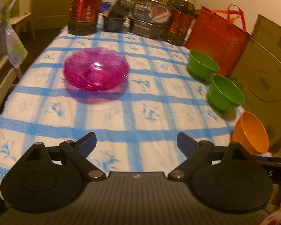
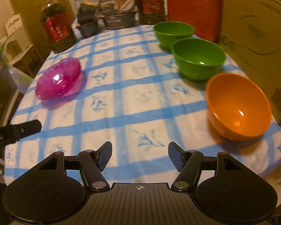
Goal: Organize plates and bowls
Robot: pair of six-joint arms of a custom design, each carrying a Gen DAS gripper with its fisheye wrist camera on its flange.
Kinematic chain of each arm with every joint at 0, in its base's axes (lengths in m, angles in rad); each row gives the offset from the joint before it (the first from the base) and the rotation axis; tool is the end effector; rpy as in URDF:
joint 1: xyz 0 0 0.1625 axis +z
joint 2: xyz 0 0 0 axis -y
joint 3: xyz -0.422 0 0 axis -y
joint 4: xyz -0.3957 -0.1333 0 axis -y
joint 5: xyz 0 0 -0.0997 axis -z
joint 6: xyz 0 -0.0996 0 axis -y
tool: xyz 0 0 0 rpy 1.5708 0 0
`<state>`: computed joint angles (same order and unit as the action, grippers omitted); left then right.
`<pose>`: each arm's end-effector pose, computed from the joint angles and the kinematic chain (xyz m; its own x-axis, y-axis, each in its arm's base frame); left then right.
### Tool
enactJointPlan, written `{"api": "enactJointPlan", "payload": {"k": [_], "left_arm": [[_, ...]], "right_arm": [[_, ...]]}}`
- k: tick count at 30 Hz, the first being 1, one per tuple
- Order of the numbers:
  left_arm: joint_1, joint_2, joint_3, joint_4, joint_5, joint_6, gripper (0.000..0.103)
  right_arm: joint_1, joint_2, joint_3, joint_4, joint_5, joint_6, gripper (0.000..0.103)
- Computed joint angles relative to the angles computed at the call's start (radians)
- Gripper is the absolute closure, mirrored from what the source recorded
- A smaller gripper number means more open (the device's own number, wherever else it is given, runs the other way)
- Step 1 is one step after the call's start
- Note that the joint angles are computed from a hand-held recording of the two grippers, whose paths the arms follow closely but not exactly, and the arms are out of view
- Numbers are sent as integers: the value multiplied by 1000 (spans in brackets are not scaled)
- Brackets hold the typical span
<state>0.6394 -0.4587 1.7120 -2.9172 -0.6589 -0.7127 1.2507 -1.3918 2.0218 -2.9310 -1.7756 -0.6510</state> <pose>-0.3604 -0.5323 -0.0780 -0.8435 -0.0500 -0.5348 0.3271 0.7421 -0.5851 -0.0608 -0.5426 0.3385 -0.8474 -0.0810 0.5247 -0.3508 0.8273 -0.4388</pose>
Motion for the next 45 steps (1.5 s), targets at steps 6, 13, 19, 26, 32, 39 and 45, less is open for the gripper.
{"api": "enactJointPlan", "payload": {"k": [6,13,19,26,32,39,45], "left_arm": [[-16,39,-42,18,-45,-11,12],[-17,59,-76,33,-85,-34,12],[-20,74,-100,34,-103,-22,12],[-21,118,-176,30,-127,36,12],[-18,183,-285,50,-173,97,12],[-6,281,-447,98,-228,159,12],[7,376,-597,127,-267,218,19]], "right_arm": [[-41,-46,12,-2,23,9,37],[-76,-72,10,7,44,30,37],[-100,-92,4,27,69,44,37],[-132,-116,-11,32,96,67,37],[-167,-133,-35,14,105,76,37],[-209,-126,-98,-2,123,83,37],[-242,-81,-179,2,142,88,37]]}}
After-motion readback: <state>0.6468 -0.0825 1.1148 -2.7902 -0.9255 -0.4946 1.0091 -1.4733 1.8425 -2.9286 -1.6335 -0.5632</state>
